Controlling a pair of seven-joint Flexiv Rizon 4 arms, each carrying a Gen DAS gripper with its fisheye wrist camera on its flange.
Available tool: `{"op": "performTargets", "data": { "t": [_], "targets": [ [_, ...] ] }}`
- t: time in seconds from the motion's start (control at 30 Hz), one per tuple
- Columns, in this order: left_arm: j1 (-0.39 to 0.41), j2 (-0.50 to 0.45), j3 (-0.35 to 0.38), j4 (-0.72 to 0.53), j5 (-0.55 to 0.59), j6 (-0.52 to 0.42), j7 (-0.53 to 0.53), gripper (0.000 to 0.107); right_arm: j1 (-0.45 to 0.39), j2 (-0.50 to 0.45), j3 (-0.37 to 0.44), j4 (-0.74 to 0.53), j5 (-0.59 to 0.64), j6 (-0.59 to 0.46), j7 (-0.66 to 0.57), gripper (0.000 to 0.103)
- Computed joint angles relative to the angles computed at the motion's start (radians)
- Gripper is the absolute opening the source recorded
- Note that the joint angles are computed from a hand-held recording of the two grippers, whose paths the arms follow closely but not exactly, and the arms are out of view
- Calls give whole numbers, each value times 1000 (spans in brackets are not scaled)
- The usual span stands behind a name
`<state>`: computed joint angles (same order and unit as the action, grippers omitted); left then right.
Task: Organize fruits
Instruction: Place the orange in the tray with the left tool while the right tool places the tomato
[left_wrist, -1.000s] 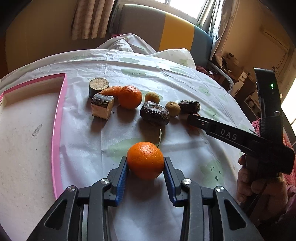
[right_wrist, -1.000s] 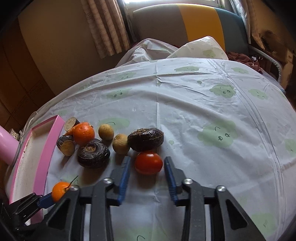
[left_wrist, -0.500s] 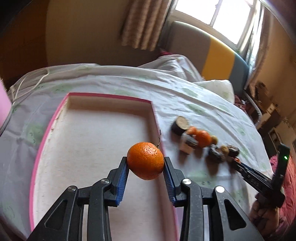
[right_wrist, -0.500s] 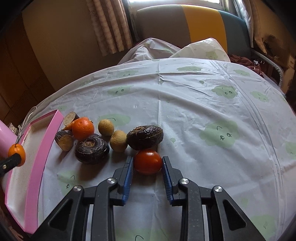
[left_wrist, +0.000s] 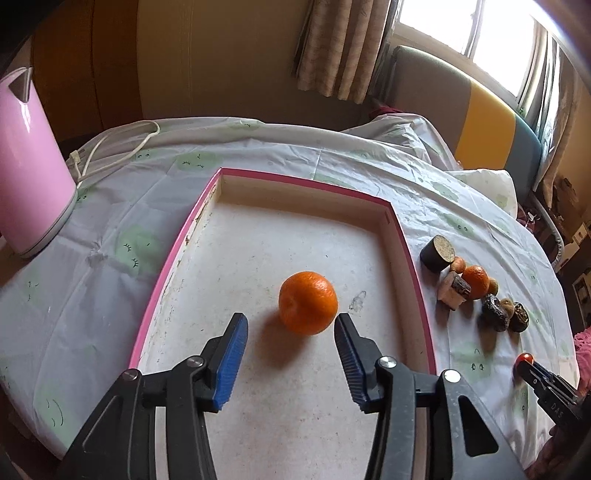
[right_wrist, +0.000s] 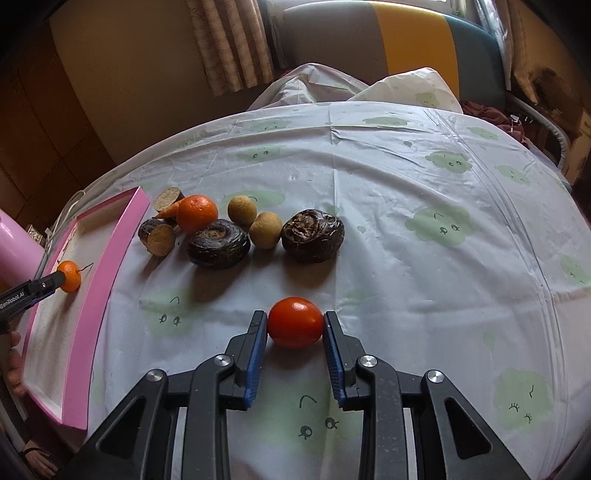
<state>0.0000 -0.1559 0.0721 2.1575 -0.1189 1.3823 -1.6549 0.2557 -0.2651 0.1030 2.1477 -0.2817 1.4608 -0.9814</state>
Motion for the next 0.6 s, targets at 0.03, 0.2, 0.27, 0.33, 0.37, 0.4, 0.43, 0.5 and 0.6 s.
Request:
{"op": "performTargets", "data": {
  "t": [0.03, 0.2, 0.27, 0.33, 0.37, 0.4, 0.43, 0.5, 0.6],
  "targets": [
    [-3, 9, 5, 12, 6, 15, -8, 49, 2, 3, 3, 2, -2, 0, -4, 31],
    [8, 60, -8, 73, -34, 49, 20, 49, -11, 8, 67, -18, 47, -1, -61, 31],
    [6, 77, 1, 86, -20, 48, 7, 49, -13, 7, 100, -36, 77, 1, -104, 31],
    [12, 94, -7, 109, -59, 55, 36, 49, -13, 2, 135, -63, 106, -4, -155, 31],
    [13, 102, -8, 121, -74, 59, 43, 49, -18, -3, 161, -83, 131, -11, -191, 31],
    [13, 109, -6, 127, -72, 58, 37, 49, -24, -9, 189, -104, 158, -19, -229, 31],
    [14, 115, -5, 135, -78, 58, 39, 49, -25, -16, 211, -125, 182, -29, -266, 31],
    [15, 127, -5, 151, -94, 58, 46, 49, -22, -32, 248, -169, 225, -52, -335, 31],
    [16, 139, -3, 166, -100, 65, 53, 49, 15, -56, 260, -225, 254, -82, -395, 31]
  ]
}}
